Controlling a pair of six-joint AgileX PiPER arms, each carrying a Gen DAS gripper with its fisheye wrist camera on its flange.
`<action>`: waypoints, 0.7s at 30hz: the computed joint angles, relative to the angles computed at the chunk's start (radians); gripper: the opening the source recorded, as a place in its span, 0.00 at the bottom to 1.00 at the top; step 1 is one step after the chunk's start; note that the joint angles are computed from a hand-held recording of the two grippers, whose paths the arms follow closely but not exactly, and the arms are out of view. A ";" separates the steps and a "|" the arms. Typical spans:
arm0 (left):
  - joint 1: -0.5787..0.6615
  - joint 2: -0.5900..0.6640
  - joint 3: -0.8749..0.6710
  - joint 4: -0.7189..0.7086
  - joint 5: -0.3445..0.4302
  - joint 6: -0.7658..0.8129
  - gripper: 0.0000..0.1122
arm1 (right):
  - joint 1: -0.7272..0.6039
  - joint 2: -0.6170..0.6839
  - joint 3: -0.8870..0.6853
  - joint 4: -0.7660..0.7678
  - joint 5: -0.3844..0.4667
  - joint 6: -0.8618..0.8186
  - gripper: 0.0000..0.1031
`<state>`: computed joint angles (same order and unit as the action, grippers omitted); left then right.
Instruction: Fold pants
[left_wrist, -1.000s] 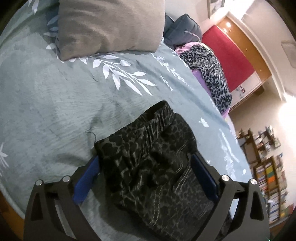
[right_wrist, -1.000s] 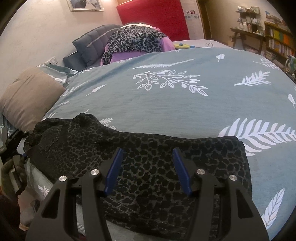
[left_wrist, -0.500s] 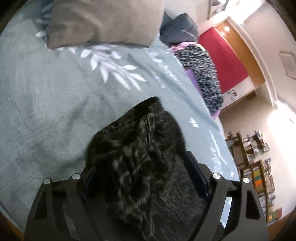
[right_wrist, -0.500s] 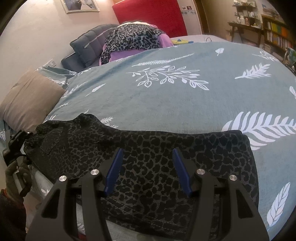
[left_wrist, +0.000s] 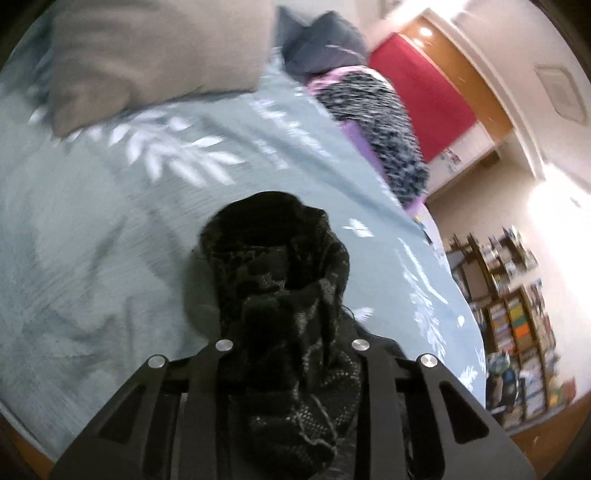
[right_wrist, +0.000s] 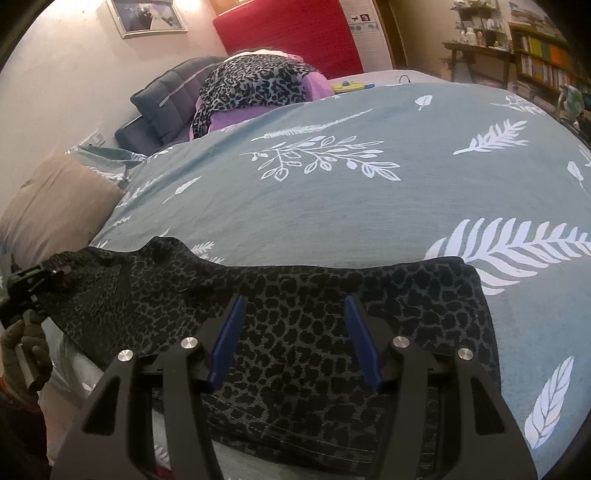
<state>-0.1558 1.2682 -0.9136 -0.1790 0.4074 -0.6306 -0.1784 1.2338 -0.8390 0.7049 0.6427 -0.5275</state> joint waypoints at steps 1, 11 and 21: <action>-0.030 -0.004 -0.019 0.043 0.007 -0.034 0.22 | -0.007 0.000 0.001 0.007 0.002 -0.007 0.56; -0.375 0.064 -0.268 0.444 0.113 -0.322 0.22 | -0.088 -0.011 0.037 0.094 0.044 -0.092 0.56; -0.646 0.290 -0.531 0.580 0.222 -0.365 0.22 | -0.246 -0.008 0.071 0.235 0.141 -0.254 0.56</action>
<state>-0.8018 1.5578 -1.4444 0.4006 0.6294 -0.9958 -0.4240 1.2262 -0.7682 0.9395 0.7839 -0.7812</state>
